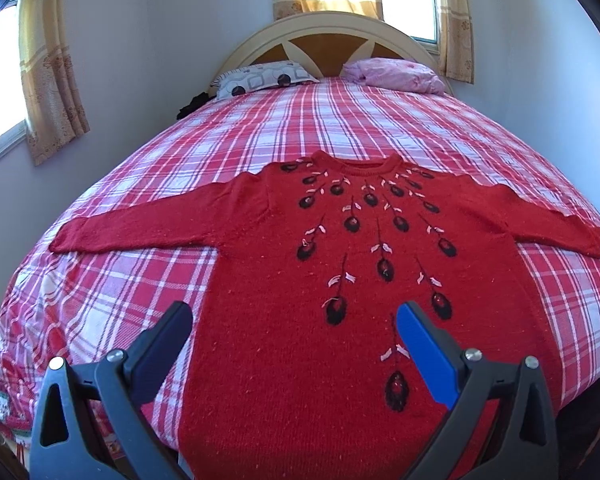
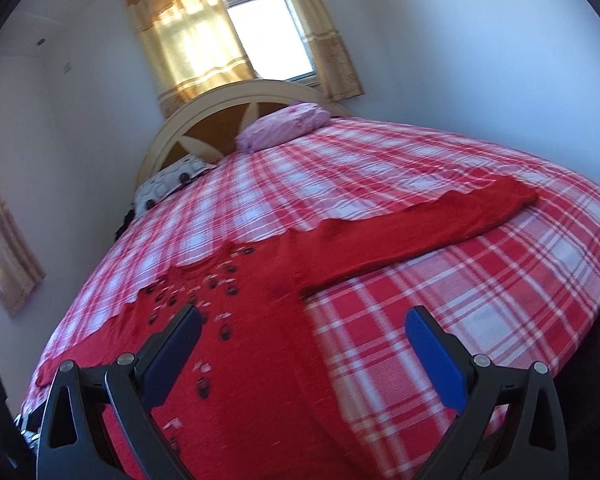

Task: Fold small clothes

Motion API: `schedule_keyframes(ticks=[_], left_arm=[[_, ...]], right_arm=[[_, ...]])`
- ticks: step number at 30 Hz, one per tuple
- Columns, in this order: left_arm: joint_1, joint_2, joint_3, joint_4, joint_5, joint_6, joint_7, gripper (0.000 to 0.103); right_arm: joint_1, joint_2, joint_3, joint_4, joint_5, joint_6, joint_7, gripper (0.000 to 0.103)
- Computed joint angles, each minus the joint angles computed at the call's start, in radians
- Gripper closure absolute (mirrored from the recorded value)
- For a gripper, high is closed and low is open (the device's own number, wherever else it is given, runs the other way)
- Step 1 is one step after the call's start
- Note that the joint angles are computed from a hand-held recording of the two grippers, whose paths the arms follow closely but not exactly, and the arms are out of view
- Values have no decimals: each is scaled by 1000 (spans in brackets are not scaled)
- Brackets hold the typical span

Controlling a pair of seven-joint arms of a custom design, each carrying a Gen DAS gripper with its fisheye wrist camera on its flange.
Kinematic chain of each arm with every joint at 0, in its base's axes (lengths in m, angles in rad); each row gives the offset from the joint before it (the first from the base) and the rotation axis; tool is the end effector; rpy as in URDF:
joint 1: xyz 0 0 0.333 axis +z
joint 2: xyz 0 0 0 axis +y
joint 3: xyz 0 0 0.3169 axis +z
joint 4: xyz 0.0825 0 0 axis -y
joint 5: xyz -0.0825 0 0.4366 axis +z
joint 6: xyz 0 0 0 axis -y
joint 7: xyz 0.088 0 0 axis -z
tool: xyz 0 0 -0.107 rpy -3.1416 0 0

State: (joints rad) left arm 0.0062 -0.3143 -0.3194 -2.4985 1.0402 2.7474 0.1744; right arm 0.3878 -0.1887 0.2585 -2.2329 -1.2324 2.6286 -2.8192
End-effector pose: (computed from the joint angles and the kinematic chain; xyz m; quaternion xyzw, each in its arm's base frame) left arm 0.4716 -0.1889 0.4050 -0.7027 0.5818 -0.2369 0.3341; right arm 0.4418 0.3672 0.4743 -0.5249 0.6974 -0.2812 0.3988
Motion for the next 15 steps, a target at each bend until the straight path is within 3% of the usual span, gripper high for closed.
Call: schedule_keyframes(ticks=[3, 8, 11, 15], left_arm=[[14, 50, 24, 22, 6, 52, 9, 0], [42, 135, 53, 78, 68, 124, -31, 0], [30, 186, 77, 122, 76, 116, -32, 0], [-2, 227, 115, 150, 2, 120, 25, 0]], right_arm=[[-36, -40, -23, -43, 19, -84, 23, 1], [-146, -87, -93, -108, 94, -90, 46, 1], [-209, -53, -155, -97, 220, -65, -88, 3], [-276, 20, -206, -45, 343, -23, -243, 23]])
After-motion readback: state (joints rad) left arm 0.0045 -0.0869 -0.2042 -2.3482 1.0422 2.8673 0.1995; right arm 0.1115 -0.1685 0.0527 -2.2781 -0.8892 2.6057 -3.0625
